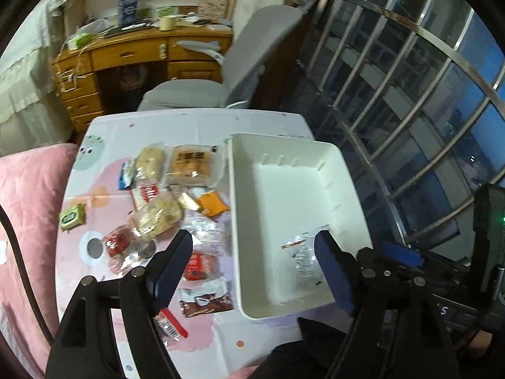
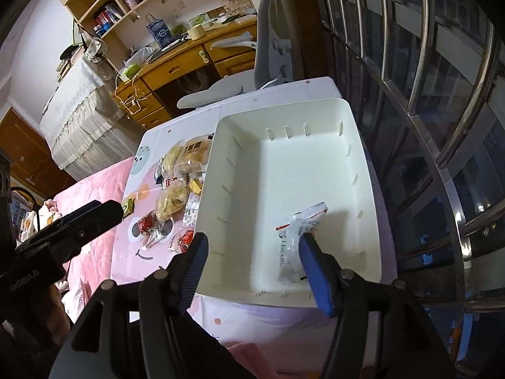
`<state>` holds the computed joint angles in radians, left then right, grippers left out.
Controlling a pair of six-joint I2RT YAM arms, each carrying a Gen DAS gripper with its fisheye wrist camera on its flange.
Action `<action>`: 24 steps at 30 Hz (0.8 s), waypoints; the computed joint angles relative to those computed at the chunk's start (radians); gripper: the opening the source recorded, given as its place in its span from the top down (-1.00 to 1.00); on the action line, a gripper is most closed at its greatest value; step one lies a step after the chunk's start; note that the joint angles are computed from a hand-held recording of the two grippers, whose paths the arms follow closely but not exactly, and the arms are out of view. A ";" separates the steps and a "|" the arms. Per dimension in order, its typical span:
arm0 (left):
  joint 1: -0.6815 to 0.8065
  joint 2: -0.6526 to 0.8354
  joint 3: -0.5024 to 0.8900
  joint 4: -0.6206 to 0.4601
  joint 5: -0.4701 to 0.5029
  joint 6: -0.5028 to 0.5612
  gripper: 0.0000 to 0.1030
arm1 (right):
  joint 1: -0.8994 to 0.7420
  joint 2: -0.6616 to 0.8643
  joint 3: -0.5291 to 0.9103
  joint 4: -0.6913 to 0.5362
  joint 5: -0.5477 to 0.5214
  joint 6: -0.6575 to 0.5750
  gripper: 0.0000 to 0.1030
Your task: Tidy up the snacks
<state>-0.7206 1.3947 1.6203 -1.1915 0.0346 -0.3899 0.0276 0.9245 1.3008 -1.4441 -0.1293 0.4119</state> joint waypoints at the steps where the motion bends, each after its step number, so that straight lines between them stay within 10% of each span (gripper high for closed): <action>1: 0.011 -0.004 -0.005 -0.002 0.002 -0.003 -0.52 | -0.003 0.002 0.001 0.000 -0.006 -0.003 -0.19; 14: 0.222 -0.140 -0.116 -0.096 0.017 0.068 -0.52 | 0.181 0.021 -0.045 0.069 0.007 0.156 -0.21; 24: 0.594 -0.204 -0.184 -0.227 0.176 0.376 -0.53 | 0.501 0.035 -0.123 0.182 0.129 0.469 -0.21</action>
<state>-0.1268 1.1904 1.4362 -1.4184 0.2101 -0.0141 0.5284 0.9600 1.1780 -1.2621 -0.0003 0.8811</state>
